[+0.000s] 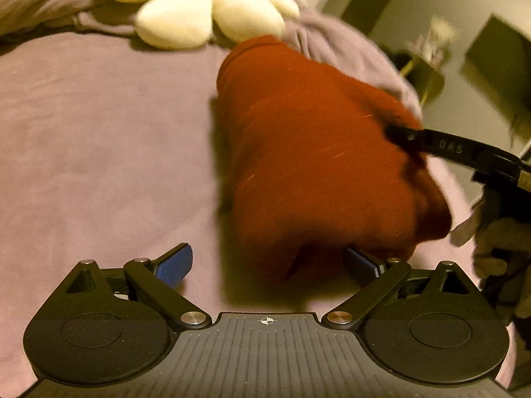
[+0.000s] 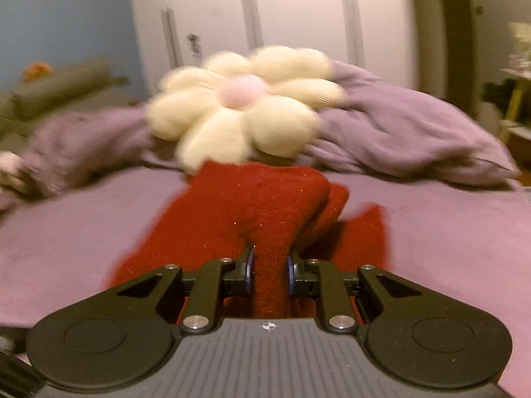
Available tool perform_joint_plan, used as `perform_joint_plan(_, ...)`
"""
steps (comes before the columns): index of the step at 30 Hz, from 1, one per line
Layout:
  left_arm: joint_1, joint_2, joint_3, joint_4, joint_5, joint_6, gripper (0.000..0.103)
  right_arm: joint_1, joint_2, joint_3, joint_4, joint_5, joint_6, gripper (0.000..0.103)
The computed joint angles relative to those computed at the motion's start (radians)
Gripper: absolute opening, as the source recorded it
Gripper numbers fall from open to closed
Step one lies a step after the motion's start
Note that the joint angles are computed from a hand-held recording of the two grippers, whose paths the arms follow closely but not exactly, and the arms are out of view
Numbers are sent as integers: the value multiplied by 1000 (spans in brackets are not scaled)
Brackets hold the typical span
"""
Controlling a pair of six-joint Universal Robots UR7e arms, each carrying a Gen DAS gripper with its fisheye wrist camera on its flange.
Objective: Fold small clothes
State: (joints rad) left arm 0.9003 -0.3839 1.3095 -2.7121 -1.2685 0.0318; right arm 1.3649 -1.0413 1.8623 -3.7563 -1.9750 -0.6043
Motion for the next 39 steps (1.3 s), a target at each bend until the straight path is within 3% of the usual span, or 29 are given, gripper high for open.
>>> perform_joint_plan(2, -6, 18, -10, 13, 45, -20, 100, -16, 9, 3, -39, -63, -10, 18)
perform_joint_plan(4, -1, 25, -24, 42, 49, -61, 100, -32, -5, 10, 21, -93, 7, 21)
perform_joint_plan(5, 3, 25, -26, 49, 45, -81, 100, -33, -6, 15, 14, -99, -3, 27)
perform_joint_plan(6, 5, 22, -24, 50, 40, -97, 100, -29, -10, 26, -14, -98, -17, 35)
perform_joint_plan(10, 0, 7, 1, 23, 52, -107, 100, -9, -45, 91, -95, -58, 5, 37)
perform_joint_plan(13, -4, -8, 36, 2, 75, -135, 100, 13, -37, 124, -164, -22, -43, 37)
perform_joint_plan(17, -1, -30, 61, 19, 94, -209, 100, 54, 1, 104, -138, 16, -111, 37)
perform_joint_plan(21, -4, -74, 118, 9, 205, -231, 100, 83, 57, 49, -107, 45, -157, 36)
perform_joint_plan(23, 1, -90, 134, 5, 255, -236, 100, 95, 97, 13, -130, 42, -187, 35)
perform_joint_plan(25, 14, -114, 154, -10, 233, -248, 100, 93, 137, -12, -175, 45, -246, 23)
perform_joint_plan(27, 19, -127, 163, -24, 221, -256, 100, 80, 189, -30, -256, 37, -330, 22)
perform_joint_plan(29, 13, -125, 164, -43, 249, -242, 100, 65, 233, -56, -278, -42, -384, 21)
perform_joint_plan(32, 1, -110, 150, -37, 291, -221, 100, 6, 208, -35, -230, -39, -269, 18)
perform_joint_plan(36, -1, -112, 147, -23, 279, -237, 100, 37, 150, -22, -124, -70, -239, 19)
perform_joint_plan(39, -3, -113, 148, -24, 281, -232, 100, 57, 128, 12, -198, -79, -214, 24)
